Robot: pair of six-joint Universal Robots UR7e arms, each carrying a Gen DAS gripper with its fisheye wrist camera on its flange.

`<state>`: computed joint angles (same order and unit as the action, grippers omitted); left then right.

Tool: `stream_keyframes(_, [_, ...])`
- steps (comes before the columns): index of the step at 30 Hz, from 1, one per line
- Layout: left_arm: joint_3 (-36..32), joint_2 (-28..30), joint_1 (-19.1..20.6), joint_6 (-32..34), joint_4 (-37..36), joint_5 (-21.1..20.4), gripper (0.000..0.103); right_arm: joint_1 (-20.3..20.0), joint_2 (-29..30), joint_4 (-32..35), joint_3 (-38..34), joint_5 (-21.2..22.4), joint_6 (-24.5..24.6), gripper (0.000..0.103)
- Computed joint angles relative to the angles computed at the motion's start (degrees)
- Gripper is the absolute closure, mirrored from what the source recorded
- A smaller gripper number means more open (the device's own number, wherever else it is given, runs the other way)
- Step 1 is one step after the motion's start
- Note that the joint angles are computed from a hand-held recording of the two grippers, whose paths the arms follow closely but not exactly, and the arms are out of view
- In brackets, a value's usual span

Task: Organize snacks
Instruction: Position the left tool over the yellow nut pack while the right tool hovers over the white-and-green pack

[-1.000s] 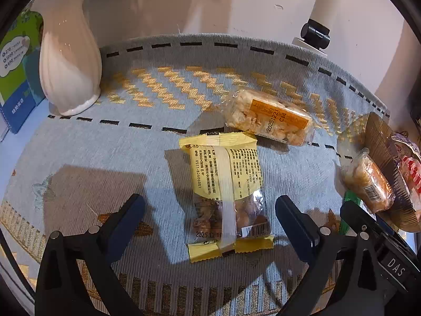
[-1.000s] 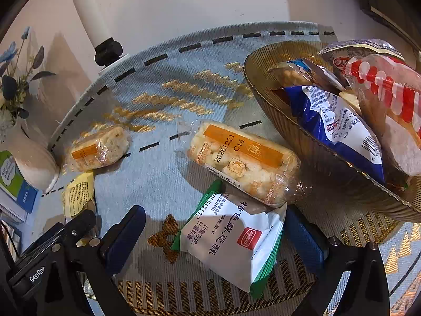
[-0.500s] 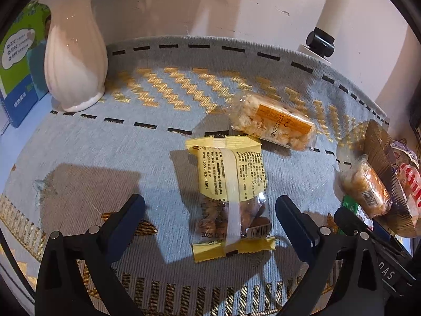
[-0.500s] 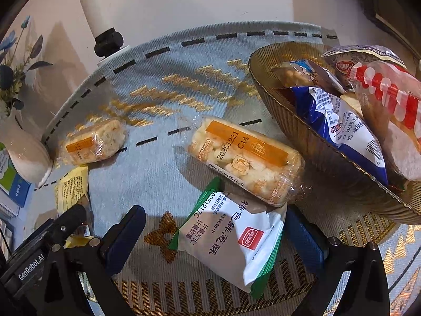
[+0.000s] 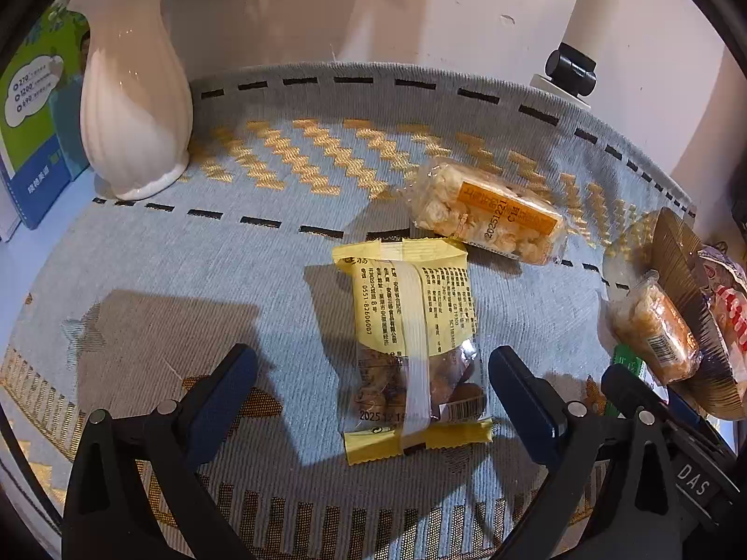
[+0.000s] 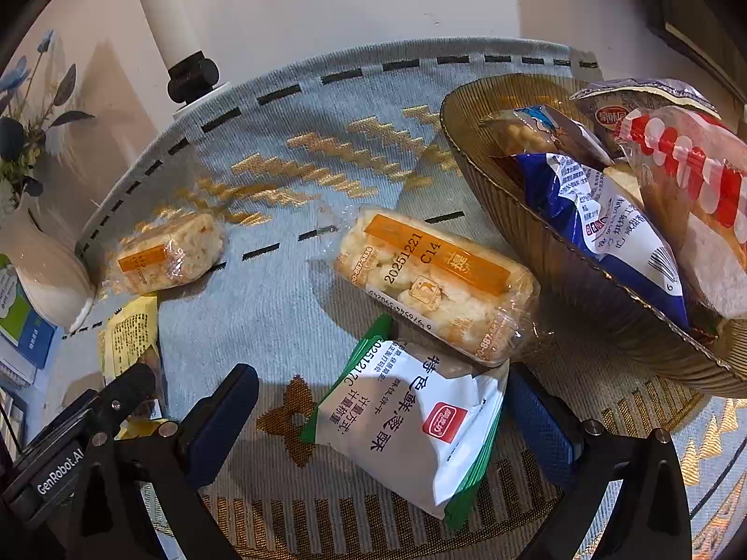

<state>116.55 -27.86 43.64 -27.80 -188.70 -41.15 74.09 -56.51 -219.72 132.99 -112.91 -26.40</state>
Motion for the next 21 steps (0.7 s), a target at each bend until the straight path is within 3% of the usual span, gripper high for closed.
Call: stream_keyframes(21, [-0.6, 0.3, 0.0, -0.1, 1.1, 0.4, 0.003, -0.1, 0.5, -0.1, -0.4, -0.6, -0.9, 0.0])
